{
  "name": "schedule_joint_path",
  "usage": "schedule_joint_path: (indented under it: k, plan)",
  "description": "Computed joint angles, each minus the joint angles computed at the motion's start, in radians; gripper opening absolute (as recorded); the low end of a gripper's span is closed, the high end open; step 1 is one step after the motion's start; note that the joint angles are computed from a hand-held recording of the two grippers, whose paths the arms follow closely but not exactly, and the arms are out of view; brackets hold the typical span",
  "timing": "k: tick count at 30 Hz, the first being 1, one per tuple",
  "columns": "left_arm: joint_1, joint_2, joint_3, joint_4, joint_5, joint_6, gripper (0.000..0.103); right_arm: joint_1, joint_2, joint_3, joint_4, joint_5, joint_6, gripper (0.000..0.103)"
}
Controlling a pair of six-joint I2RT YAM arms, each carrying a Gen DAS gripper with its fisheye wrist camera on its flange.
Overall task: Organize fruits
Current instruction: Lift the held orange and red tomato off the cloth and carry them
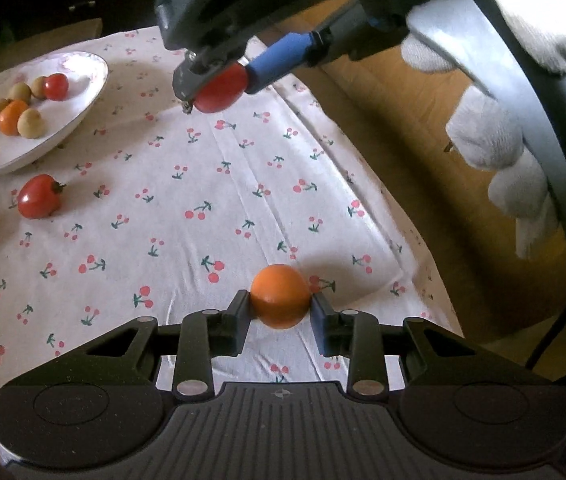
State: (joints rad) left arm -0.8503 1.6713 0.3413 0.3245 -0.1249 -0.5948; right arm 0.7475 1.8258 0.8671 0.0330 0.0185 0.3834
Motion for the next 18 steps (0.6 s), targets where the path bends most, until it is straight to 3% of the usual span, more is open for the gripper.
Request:
schedule_joint_path:
  k: [10, 18]
  plan:
    - [-0.016, 0.049, -0.013, 0.102, -0.049, 0.019, 0.040, -0.002, 0.016, 0.008, -0.007, 0.000, -0.003, 0.036]
    - [0.022, -0.027, -0.056, 0.074, -0.050, 0.035, 0.040, 0.012, 0.027, 0.032, -0.014, 0.004, -0.005, 0.036]
